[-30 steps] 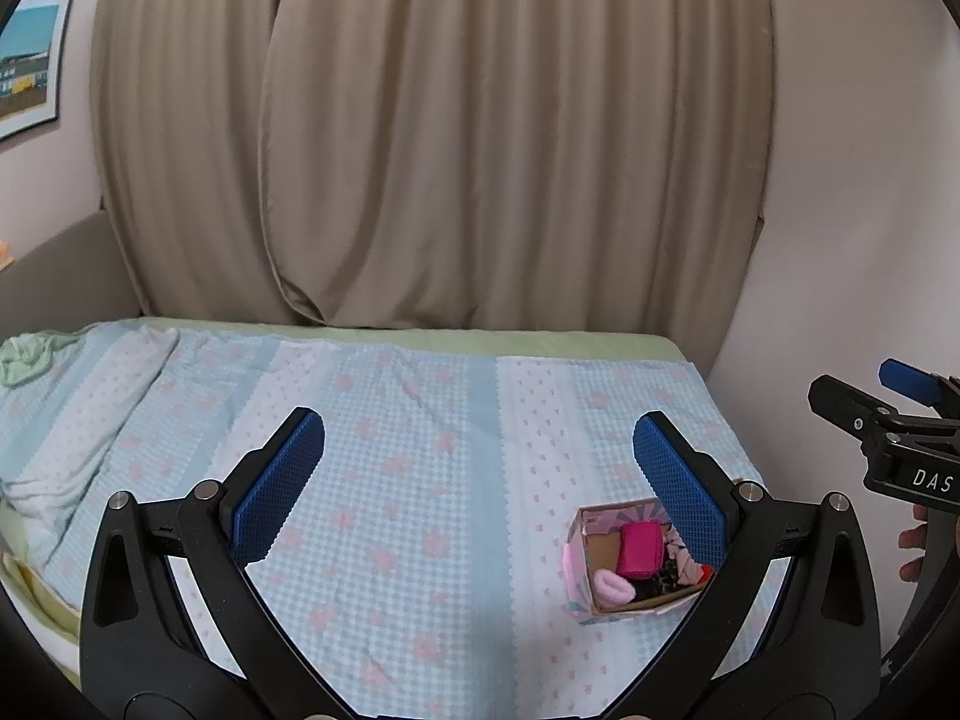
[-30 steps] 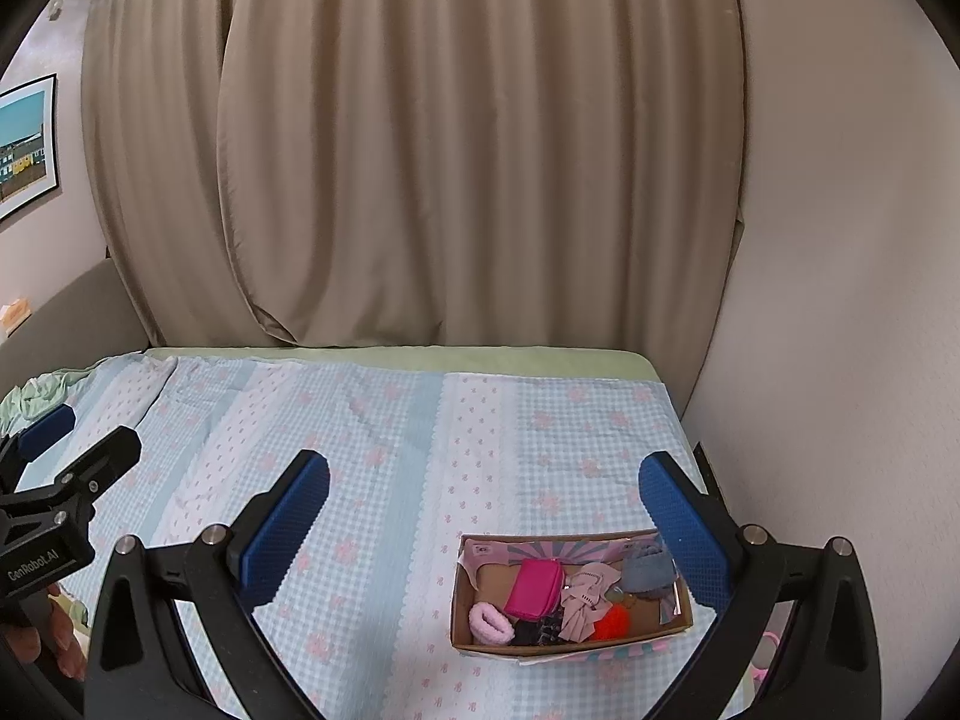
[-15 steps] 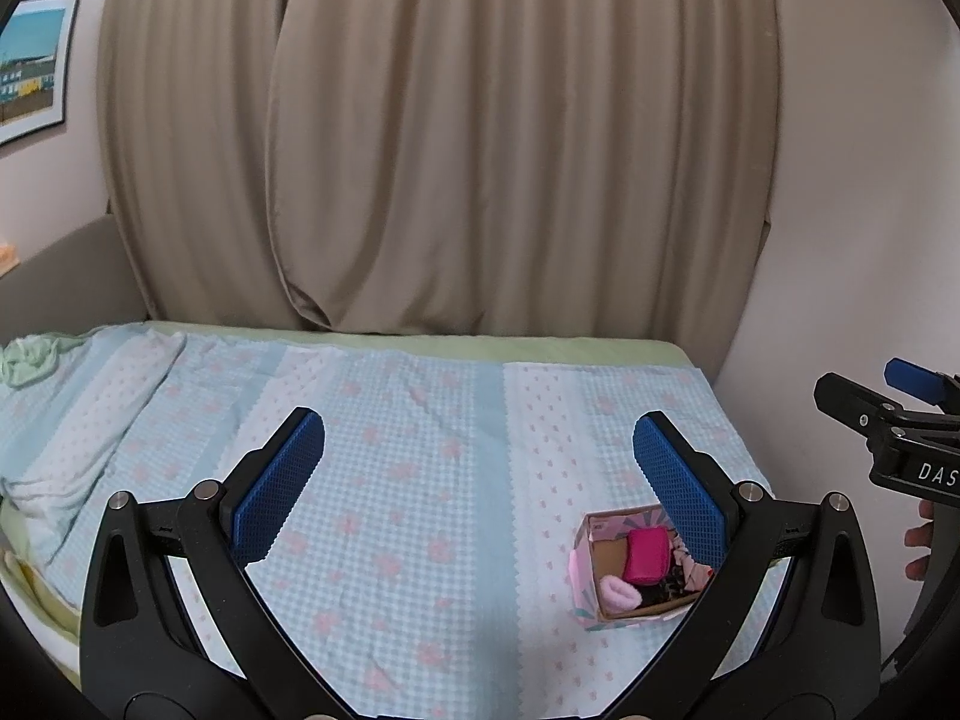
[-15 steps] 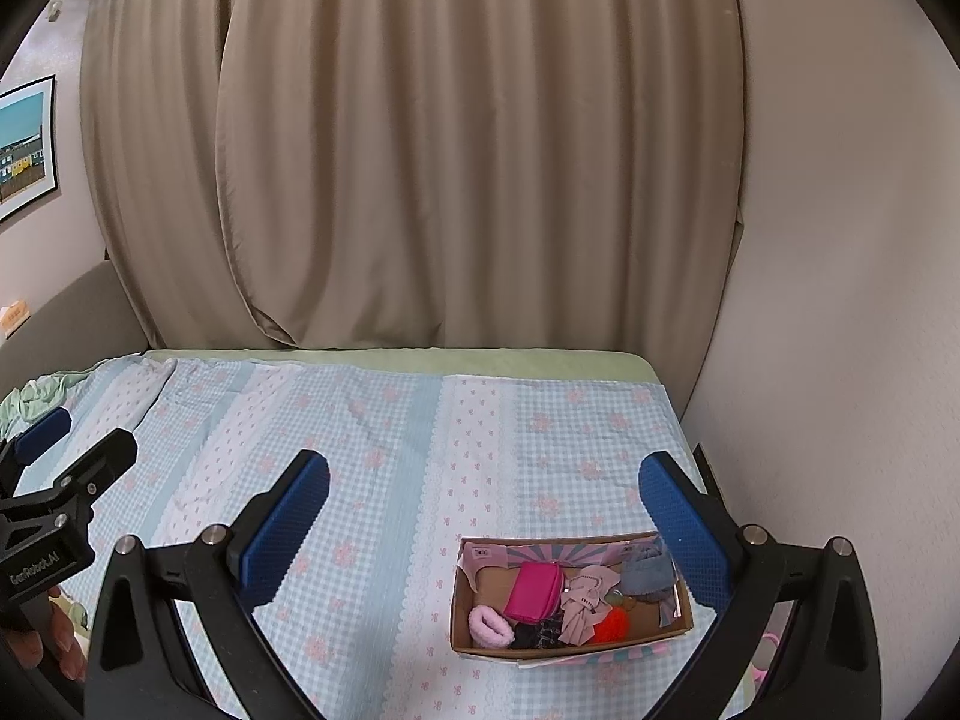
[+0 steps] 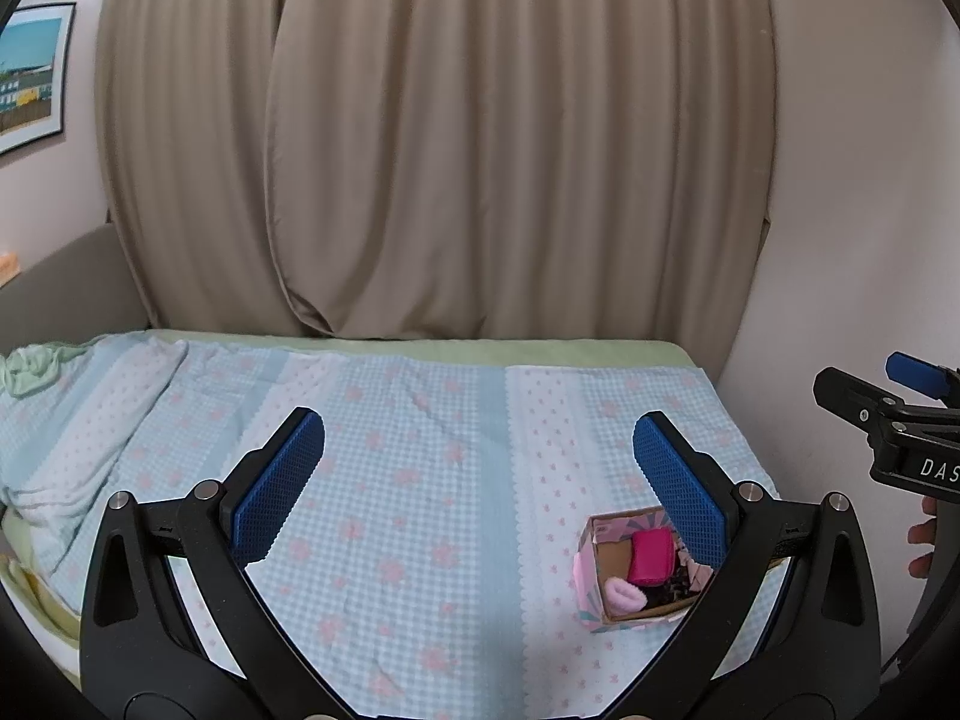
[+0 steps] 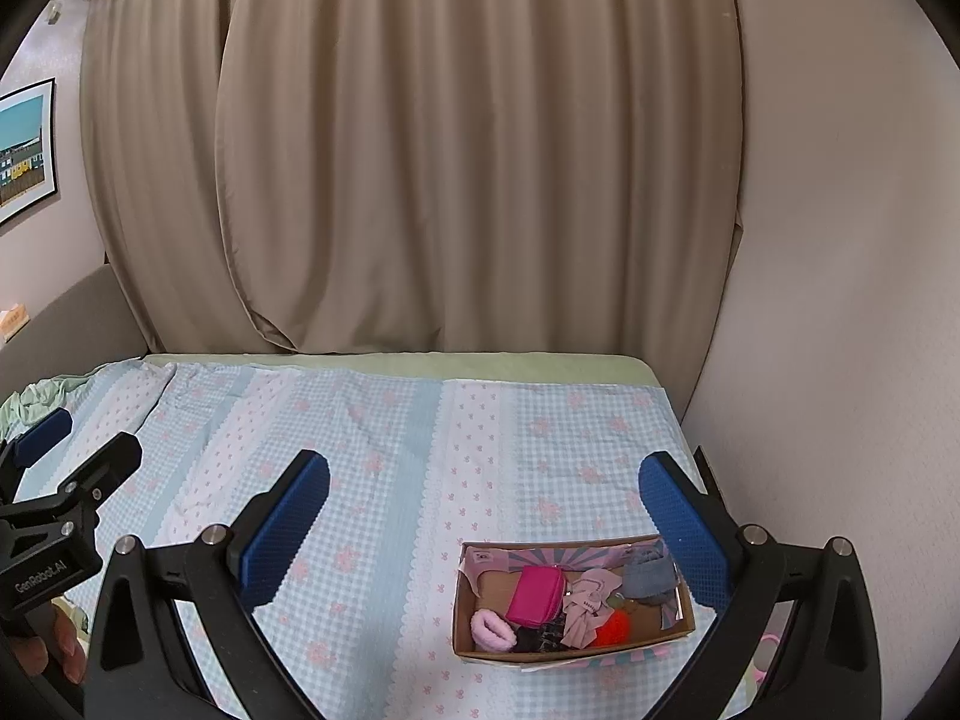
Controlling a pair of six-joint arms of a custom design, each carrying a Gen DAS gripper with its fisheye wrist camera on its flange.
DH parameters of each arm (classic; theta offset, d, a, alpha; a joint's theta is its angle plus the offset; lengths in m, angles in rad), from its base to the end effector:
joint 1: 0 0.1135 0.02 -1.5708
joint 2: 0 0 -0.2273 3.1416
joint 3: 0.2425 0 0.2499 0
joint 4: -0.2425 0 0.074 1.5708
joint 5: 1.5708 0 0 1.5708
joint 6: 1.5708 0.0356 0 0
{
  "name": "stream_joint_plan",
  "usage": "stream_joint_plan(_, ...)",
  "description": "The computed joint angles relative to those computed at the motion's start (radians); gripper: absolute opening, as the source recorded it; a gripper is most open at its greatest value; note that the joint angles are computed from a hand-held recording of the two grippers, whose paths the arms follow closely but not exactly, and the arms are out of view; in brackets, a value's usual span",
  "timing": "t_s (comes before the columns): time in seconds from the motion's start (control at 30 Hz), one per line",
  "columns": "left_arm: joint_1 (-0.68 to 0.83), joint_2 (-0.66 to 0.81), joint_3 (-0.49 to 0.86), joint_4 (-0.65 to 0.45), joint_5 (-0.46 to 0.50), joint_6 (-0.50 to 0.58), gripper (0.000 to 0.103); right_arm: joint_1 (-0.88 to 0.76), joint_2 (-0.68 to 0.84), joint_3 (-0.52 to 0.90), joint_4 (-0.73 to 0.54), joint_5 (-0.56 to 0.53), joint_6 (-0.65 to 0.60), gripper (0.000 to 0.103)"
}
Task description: Organize soft objects
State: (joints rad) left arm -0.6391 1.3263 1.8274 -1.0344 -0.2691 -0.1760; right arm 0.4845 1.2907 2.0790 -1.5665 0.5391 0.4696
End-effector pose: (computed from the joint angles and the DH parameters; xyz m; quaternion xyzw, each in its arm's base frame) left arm 0.2000 -0.1369 0.4481 0.1328 0.8529 -0.0878 0.4972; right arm 0.1502 0.0584 0.4729 0.0962 0.8899 -0.0474 0.4433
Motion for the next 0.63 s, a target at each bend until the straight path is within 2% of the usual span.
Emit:
stream_joint_plan(0.33, -0.013, -0.021, -0.017, 0.034, -0.027, 0.021, 0.103, 0.012, 0.008, 0.000, 0.002, 0.017, 0.012, 0.103)
stream_joint_plan(0.63, 0.024, -0.048, -0.059, 0.071, 0.009, 0.029, 0.103, 0.020, 0.031, 0.004, 0.002, 0.027, 0.030, 0.103)
